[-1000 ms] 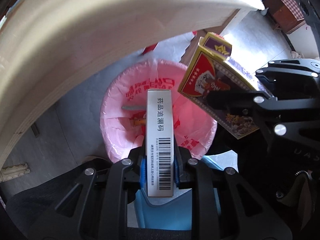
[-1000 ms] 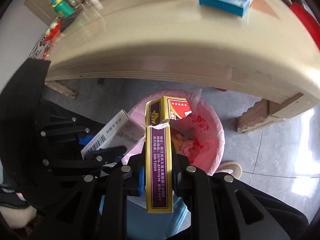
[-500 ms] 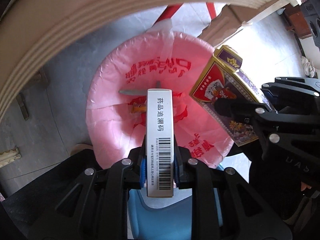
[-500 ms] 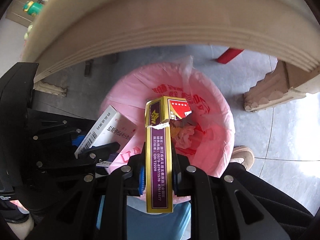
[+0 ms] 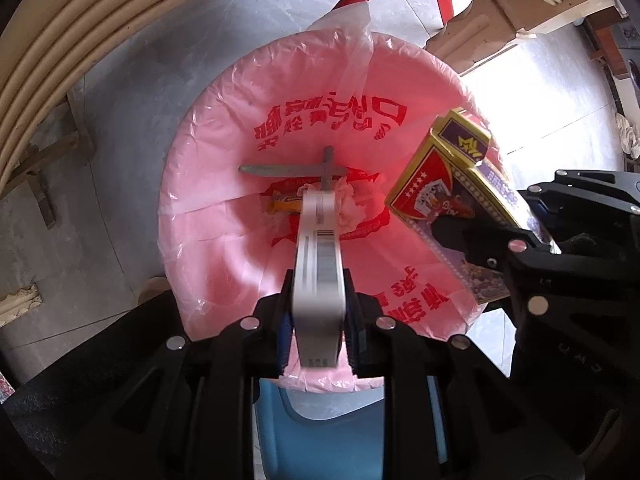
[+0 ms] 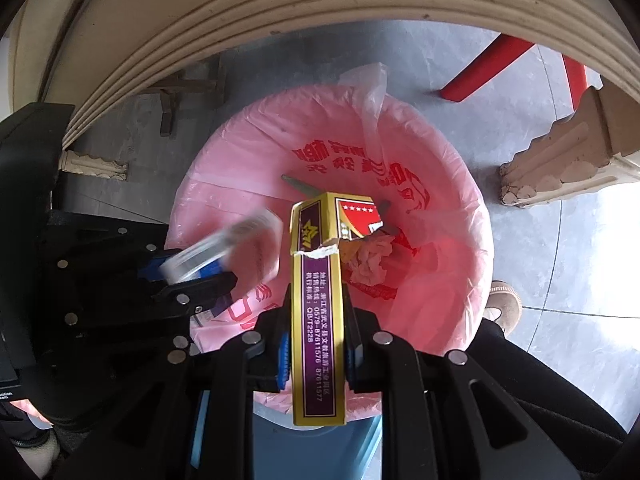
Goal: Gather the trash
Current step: 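Open the left tool over the bin while the right tool releases the gold box, then raise both open tools from the bin toward the plastic bag on the table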
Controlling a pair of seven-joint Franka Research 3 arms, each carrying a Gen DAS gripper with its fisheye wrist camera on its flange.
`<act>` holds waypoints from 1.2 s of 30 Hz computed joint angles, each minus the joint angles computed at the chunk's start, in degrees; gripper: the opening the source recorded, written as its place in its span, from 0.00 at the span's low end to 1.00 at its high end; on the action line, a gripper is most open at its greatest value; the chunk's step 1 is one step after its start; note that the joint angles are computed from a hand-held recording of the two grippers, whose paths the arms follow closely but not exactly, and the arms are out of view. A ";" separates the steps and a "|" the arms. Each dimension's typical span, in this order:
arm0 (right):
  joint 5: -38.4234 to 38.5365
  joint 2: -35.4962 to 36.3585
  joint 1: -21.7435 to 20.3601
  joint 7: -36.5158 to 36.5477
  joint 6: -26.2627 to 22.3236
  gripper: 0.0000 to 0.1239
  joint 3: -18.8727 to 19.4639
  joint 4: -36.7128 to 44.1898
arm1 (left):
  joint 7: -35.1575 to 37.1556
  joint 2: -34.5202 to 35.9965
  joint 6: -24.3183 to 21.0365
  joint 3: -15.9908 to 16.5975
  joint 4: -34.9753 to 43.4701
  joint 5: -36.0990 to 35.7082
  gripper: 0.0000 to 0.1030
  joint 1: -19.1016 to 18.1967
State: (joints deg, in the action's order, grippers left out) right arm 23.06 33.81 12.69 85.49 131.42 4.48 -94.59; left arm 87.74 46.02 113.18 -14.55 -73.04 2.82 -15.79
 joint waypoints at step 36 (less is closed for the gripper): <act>5.63 -18.26 -0.48 -1.19 14.37 0.47 0.25 -14.32 | -8.16 -19.55 14.51 2.40 -17.85 10.73 0.52 -0.58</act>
